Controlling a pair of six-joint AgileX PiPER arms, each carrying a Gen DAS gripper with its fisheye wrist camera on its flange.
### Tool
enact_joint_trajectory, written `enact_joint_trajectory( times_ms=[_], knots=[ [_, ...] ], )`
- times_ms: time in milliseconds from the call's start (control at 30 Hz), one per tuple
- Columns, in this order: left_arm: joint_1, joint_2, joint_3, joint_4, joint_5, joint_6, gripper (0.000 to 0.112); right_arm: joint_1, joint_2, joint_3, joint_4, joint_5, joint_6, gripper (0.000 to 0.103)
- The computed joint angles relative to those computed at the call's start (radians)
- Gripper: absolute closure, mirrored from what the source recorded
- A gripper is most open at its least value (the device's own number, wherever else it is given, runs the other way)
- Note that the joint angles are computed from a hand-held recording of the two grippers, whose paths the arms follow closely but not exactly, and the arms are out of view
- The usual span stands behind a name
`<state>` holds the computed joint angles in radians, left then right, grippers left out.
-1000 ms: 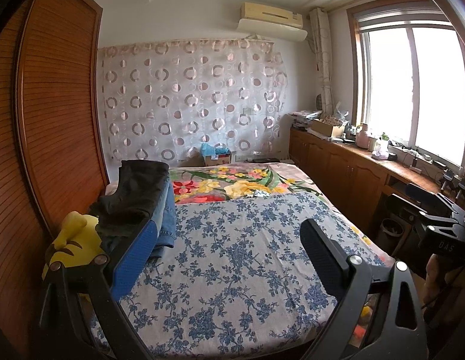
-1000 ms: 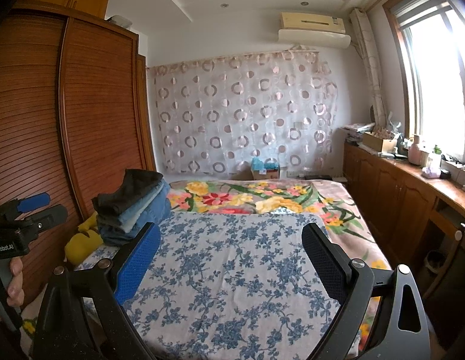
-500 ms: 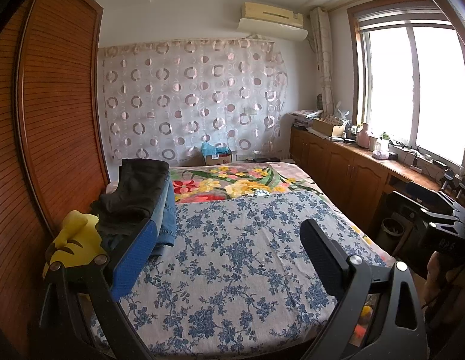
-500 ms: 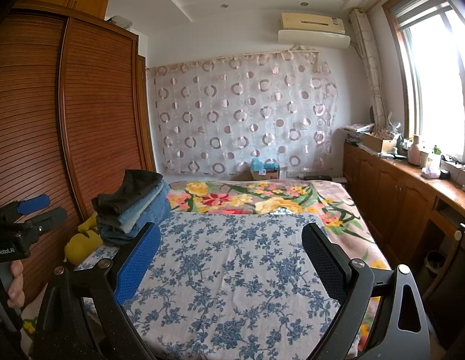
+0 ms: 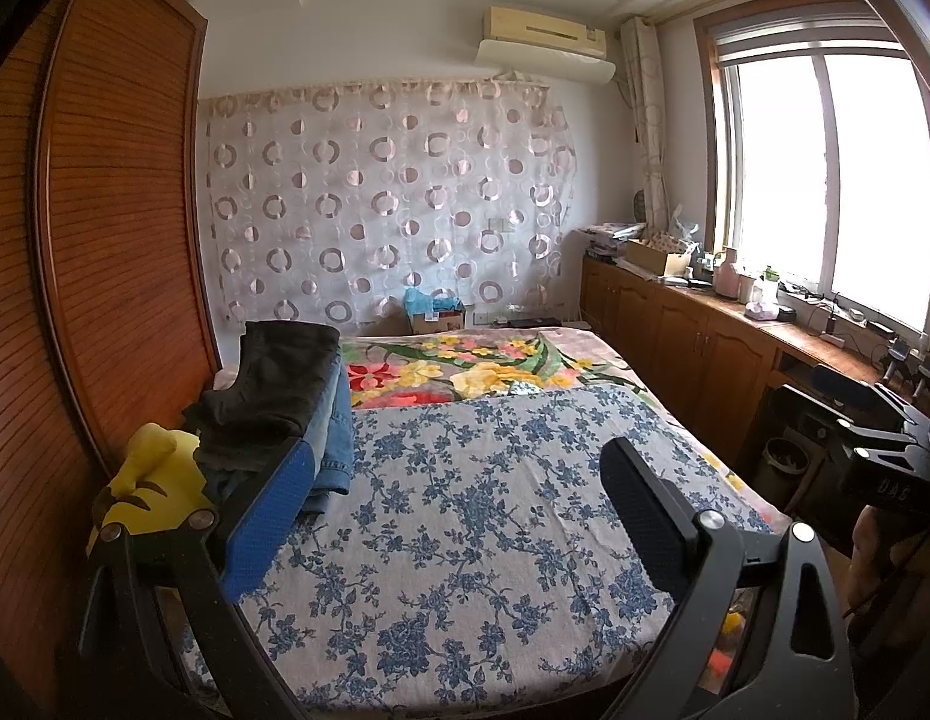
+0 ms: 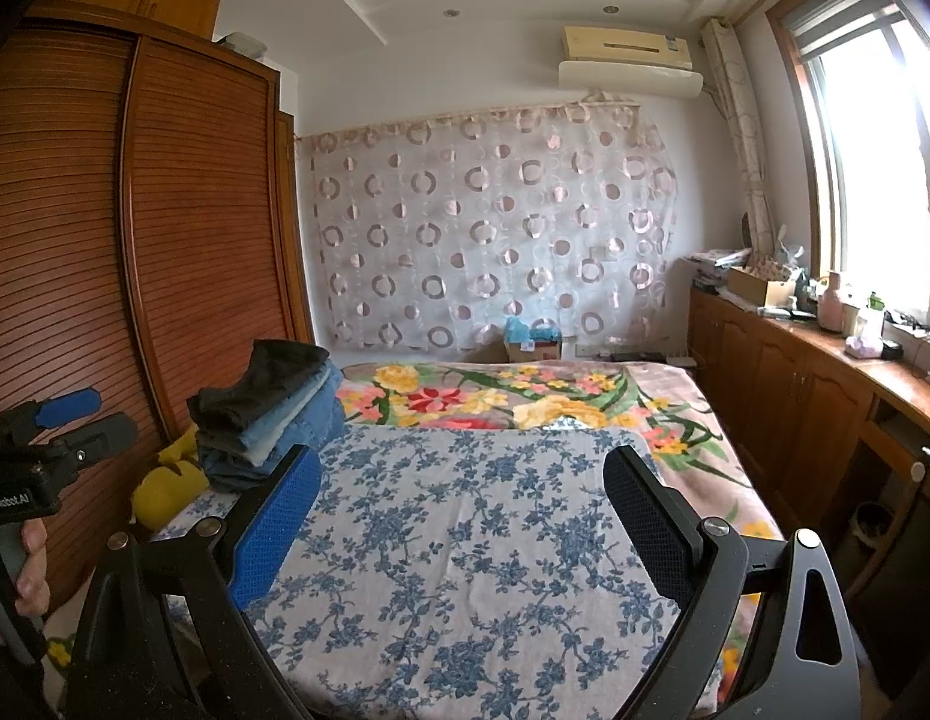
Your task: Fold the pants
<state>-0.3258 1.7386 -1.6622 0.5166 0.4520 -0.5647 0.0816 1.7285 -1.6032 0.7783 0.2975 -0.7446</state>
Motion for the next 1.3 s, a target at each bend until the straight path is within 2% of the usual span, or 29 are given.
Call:
enact_joint_trajectory(
  times_ms=[1300],
  knots=[
    [0.006,-0.011,0.019,-0.004,-0.012,0.001,0.016,0.005,0.005,0.013,0.022,-0.019,-0.024,0.007]
  ],
)
